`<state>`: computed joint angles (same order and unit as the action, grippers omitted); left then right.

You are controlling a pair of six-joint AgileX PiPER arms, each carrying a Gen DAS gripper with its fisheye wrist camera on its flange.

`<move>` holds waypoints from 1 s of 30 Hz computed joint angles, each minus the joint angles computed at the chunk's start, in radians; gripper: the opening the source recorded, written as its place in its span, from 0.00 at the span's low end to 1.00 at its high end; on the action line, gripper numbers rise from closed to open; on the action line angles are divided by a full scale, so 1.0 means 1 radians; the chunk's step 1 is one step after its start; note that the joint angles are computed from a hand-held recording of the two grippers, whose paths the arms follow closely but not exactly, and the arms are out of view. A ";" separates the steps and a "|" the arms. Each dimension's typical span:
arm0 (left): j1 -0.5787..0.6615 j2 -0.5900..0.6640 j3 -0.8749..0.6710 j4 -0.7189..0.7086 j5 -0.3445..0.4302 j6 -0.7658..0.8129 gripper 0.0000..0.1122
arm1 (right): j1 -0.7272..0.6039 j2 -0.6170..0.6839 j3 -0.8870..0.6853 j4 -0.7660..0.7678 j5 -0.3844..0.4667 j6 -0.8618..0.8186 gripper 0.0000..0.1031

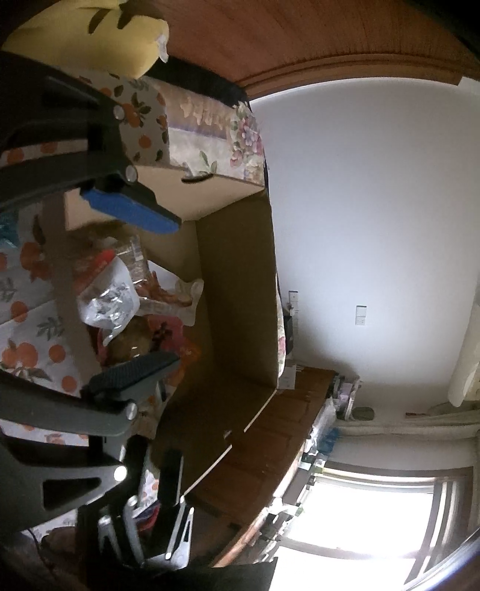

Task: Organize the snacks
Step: 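Withdraw both open grippers from the box, then grasp the blue foil wrapper with the left gripper while the right gripper grasps the copper foil pack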

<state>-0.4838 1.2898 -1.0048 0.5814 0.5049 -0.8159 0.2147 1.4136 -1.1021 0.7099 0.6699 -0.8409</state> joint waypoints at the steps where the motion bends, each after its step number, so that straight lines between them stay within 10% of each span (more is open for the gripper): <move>1: -0.006 -0.020 0.010 -0.001 0.010 -0.001 0.60 | 0.005 -0.035 0.029 0.000 -0.012 -0.001 0.62; 13: -0.212 -0.318 0.219 0.144 0.254 -0.207 0.60 | 0.041 -0.313 0.355 0.073 -0.061 -0.026 0.85; 22: -0.226 -0.448 0.431 0.118 0.250 -0.301 0.60 | 0.151 -0.369 0.555 0.130 -0.173 -0.010 0.85; 30: -0.223 -0.415 0.491 0.113 0.242 -0.321 0.60 | 0.298 -0.371 0.611 -0.117 -0.302 0.284 0.85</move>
<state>-0.7068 0.8751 -0.5138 0.6945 0.7466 -1.1367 0.5130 1.0428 -0.4913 0.5930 0.3678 -0.5572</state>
